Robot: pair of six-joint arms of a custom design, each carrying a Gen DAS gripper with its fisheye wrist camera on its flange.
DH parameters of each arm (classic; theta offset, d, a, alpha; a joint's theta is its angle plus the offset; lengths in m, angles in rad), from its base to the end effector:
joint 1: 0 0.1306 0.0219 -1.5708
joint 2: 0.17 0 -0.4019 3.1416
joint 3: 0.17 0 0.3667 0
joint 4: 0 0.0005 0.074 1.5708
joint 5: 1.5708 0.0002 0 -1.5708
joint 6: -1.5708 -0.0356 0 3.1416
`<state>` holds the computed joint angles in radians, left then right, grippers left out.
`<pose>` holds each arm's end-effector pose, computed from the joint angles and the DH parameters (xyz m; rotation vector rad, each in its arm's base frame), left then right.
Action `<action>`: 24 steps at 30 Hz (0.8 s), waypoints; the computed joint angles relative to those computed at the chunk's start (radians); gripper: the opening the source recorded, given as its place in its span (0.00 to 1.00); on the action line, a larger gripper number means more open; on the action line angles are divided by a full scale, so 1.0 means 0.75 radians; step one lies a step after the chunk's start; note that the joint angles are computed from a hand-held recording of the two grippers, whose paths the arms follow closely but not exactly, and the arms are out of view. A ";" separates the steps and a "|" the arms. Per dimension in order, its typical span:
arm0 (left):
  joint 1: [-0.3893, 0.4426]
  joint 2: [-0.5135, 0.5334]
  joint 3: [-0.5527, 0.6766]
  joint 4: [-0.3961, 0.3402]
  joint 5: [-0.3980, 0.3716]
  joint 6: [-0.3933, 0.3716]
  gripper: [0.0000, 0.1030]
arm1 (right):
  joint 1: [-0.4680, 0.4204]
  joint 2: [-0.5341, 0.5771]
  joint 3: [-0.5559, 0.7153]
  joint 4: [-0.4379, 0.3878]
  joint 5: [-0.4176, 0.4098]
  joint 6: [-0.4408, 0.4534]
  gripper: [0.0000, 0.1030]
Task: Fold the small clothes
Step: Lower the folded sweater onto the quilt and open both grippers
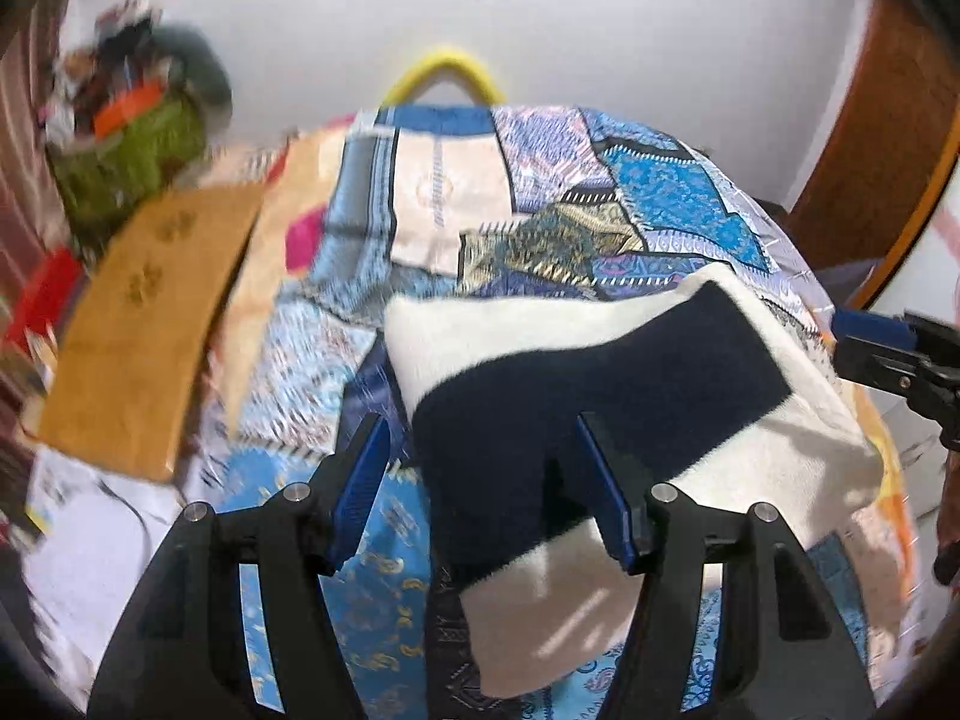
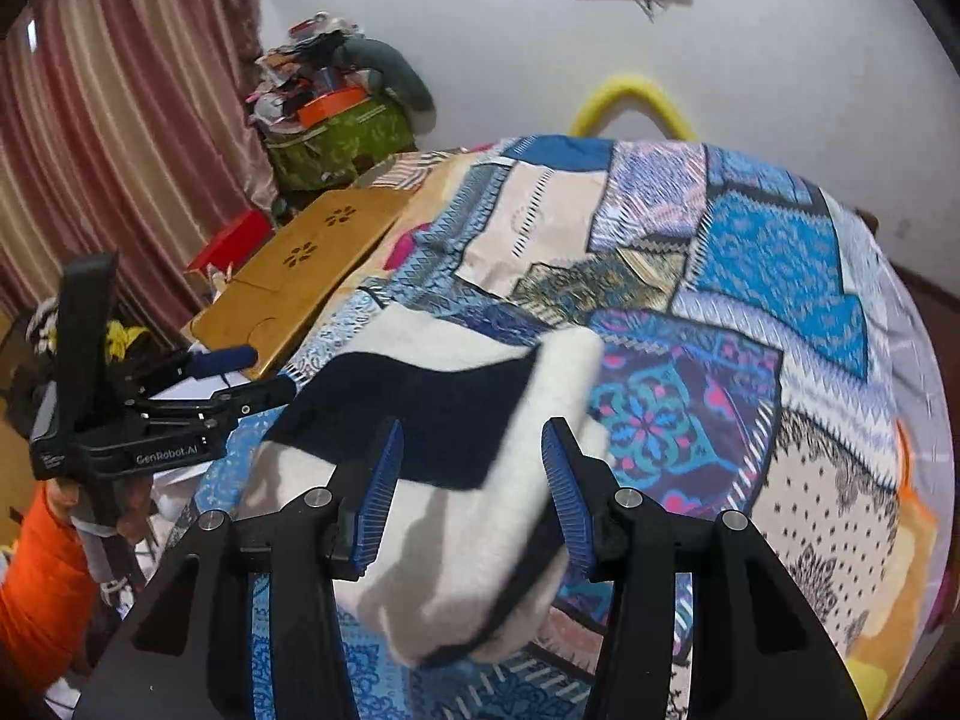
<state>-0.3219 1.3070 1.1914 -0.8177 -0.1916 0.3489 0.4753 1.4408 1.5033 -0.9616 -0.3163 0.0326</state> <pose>0.3940 -0.1248 0.4008 -0.1121 2.4778 -0.0443 0.4139 0.2249 0.4705 -0.7609 2.3789 0.5791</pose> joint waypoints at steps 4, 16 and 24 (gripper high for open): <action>-0.039 0.008 0.013 0.022 -0.011 -0.037 0.61 | 0.035 0.017 0.000 -0.004 0.021 0.041 0.43; -0.095 0.103 -0.018 0.008 -0.042 0.003 0.70 | 0.036 0.027 -0.102 -0.044 0.134 0.122 0.44; -0.098 0.034 -0.079 0.019 -0.054 0.039 0.73 | 0.028 -0.048 -0.162 -0.042 0.161 0.091 0.51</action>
